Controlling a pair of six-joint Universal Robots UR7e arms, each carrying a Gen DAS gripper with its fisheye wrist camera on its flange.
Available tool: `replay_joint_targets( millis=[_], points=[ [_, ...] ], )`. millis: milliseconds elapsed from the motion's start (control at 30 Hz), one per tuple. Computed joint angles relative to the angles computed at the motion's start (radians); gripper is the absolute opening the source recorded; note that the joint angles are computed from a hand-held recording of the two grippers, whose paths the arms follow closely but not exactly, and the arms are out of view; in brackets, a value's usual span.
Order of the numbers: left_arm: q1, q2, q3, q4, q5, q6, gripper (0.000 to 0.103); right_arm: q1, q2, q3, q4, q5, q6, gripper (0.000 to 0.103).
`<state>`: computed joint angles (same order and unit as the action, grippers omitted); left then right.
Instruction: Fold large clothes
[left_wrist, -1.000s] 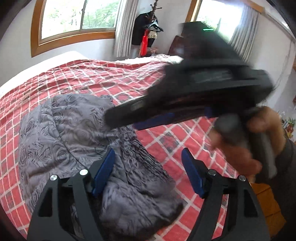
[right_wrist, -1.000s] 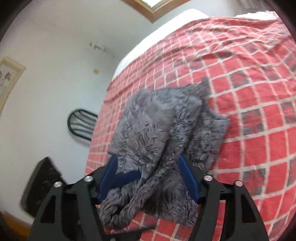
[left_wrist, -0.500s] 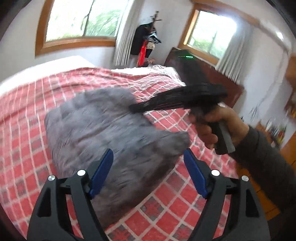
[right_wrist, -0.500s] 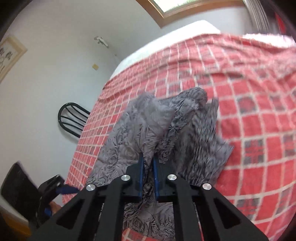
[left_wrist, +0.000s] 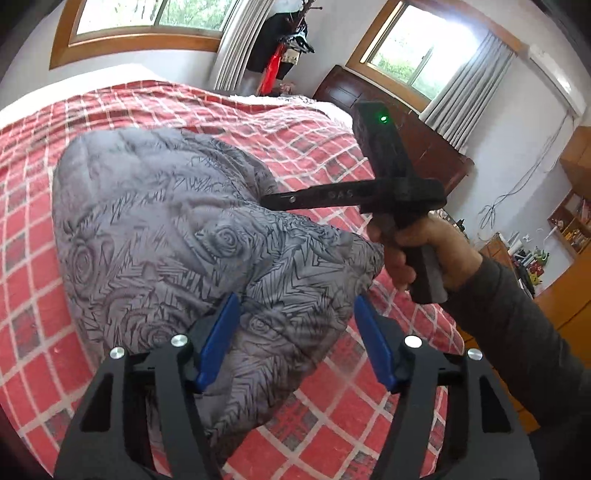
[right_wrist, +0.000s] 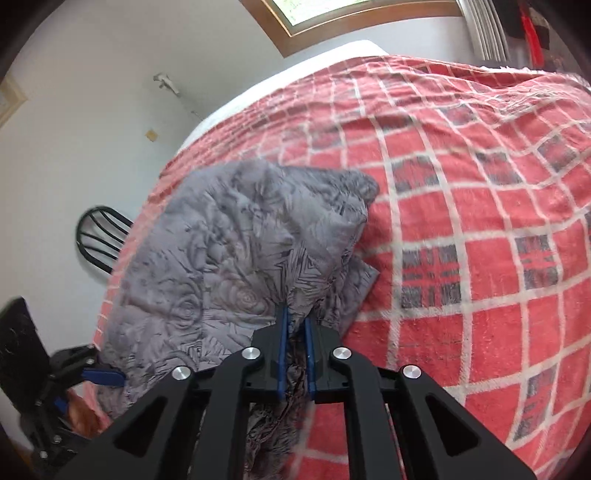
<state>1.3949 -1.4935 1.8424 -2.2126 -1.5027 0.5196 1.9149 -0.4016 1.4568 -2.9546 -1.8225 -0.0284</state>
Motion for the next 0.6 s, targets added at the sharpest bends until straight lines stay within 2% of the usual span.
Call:
replay_joint_targets(
  millis=[67,100,133,233,267,367,433,533,600],
  points=[
    [-0.004,0.014,-0.012,0.009,0.022,-0.006,0.064,0.01,0.002,-0.006,0.013,-0.027,-0.007,0.014],
    [-0.007,0.009,-0.023,0.032,0.017,-0.026,0.065,0.018,-0.008,0.0,0.016,-0.041,-0.005,0.02],
    [-0.011,-0.001,-0.032,0.048,0.008,-0.037,0.065,0.031,-0.03,0.02,0.004,-0.052,0.003,0.021],
    [-0.026,-0.042,-0.044,0.001,-0.012,-0.046,0.078,0.072,-0.105,0.097,-0.075,-0.026,0.002,0.031],
    [-0.022,-0.046,-0.054,-0.004,-0.017,-0.055,0.078,0.094,-0.124,0.115,-0.099,-0.028,-0.014,0.032],
    [-0.022,-0.038,-0.081,-0.041,0.02,-0.085,0.078,0.163,-0.148,0.125,-0.077,-0.026,-0.068,0.032],
    [-0.022,-0.013,-0.101,-0.061,0.056,-0.114,0.076,0.202,-0.121,0.1,-0.011,-0.085,-0.091,0.028],
    [-0.012,0.04,-0.129,-0.086,0.095,-0.164,0.072,0.205,-0.09,0.106,0.025,-0.153,-0.091,0.024],
    [0.002,0.079,-0.149,-0.065,0.142,-0.195,0.067,0.191,-0.067,0.12,0.04,-0.209,-0.079,0.013]
  ],
)
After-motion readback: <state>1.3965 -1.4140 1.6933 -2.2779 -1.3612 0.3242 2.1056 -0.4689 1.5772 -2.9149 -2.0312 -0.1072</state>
